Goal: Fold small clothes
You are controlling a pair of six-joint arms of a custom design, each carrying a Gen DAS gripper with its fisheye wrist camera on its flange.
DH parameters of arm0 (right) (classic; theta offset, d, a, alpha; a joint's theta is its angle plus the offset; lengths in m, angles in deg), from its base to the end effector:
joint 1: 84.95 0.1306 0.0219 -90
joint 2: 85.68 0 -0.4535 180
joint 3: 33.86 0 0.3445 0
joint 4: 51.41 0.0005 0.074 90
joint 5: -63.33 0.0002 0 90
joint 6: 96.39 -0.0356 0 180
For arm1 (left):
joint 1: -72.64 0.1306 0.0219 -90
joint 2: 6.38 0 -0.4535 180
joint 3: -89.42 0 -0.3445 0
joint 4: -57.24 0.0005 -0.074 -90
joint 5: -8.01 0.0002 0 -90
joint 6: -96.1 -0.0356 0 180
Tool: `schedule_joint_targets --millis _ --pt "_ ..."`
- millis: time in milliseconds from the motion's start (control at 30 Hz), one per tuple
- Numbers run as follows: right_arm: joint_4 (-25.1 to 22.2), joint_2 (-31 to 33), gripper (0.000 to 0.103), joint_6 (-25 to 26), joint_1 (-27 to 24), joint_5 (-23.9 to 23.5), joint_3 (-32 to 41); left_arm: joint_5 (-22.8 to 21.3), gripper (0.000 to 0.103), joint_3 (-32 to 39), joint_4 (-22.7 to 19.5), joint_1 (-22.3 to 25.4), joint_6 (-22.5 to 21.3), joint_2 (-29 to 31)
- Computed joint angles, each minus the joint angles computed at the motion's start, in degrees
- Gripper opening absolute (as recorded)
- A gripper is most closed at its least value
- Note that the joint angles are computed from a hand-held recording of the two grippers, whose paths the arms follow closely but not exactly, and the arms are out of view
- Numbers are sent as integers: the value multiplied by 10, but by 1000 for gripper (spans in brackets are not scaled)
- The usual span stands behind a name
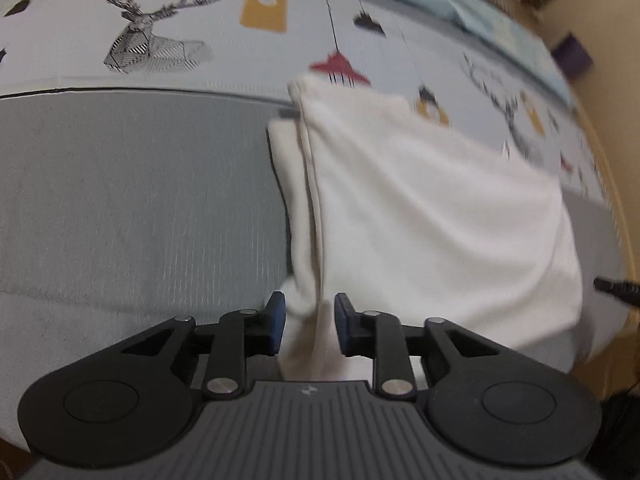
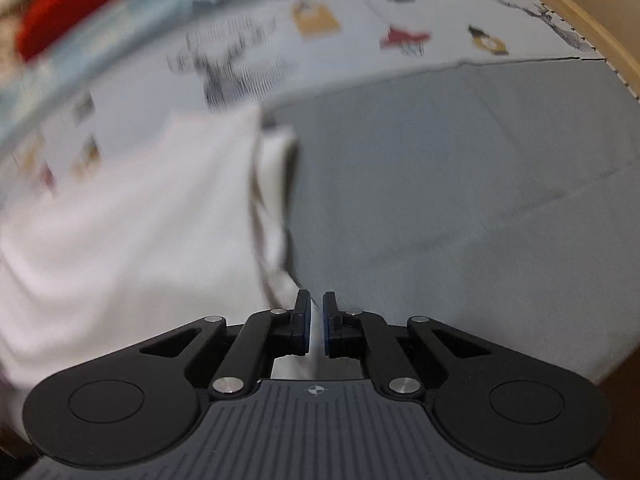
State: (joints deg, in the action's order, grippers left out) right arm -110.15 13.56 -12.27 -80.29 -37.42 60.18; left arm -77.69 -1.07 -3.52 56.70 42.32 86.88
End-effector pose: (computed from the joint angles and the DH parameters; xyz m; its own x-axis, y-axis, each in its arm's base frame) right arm 0.4834 0.0456 0.4490 -0.9072 0.0270 -0.4198 -0.0689 0.9749 0.2117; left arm 0.4207 -0.1234 0.4619 -0.8804 -0.3613 -0.3072 -0.2669 0.9129 -0.3089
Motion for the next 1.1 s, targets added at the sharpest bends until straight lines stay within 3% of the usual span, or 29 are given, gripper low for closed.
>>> schedule_joint_targets --millis 67,133,233,400,467,533,600,633,667,733,967,1067,1100 --pt "17 1 21 -12 -1 -26 0 6 36 5 17 3 21 12" --pt "21 7 26 -5 8 -22 2 8 47 7 33 6 37 19" --pt "13 23 28 6 24 -9 10 17 53 0 63 12 64 25" --pt "13 49 28 3 45 22 18 25 53 -9 78 21 80 45" --pt "6 57 14 0 46 26 25 34 53 -13 89 28 83 51" --pt "-1 62 10 1 44 19 32 45 53 -16 96 33 87 57" --pt "-7 64 8 2 44 19 34 54 49 -16 103 34 85 64" --pt "-10 66 8 -1 43 17 37 57 29 -16 105 33 76 66" --pt "-14 68 8 -5 42 16 39 60 20 -12 102 32 59 69" --pt "-20 70 8 -14 40 12 44 54 12 -9 97 30 38 67" --pt "-38 69 19 -25 44 16 63 67 10 -27 99 48 45 36" --pt "-18 44 19 1 49 32 64 71 16 -32 97 60 60 32" --pt "-9 35 20 6 50 37 64 78 30 -37 102 66 70 31"
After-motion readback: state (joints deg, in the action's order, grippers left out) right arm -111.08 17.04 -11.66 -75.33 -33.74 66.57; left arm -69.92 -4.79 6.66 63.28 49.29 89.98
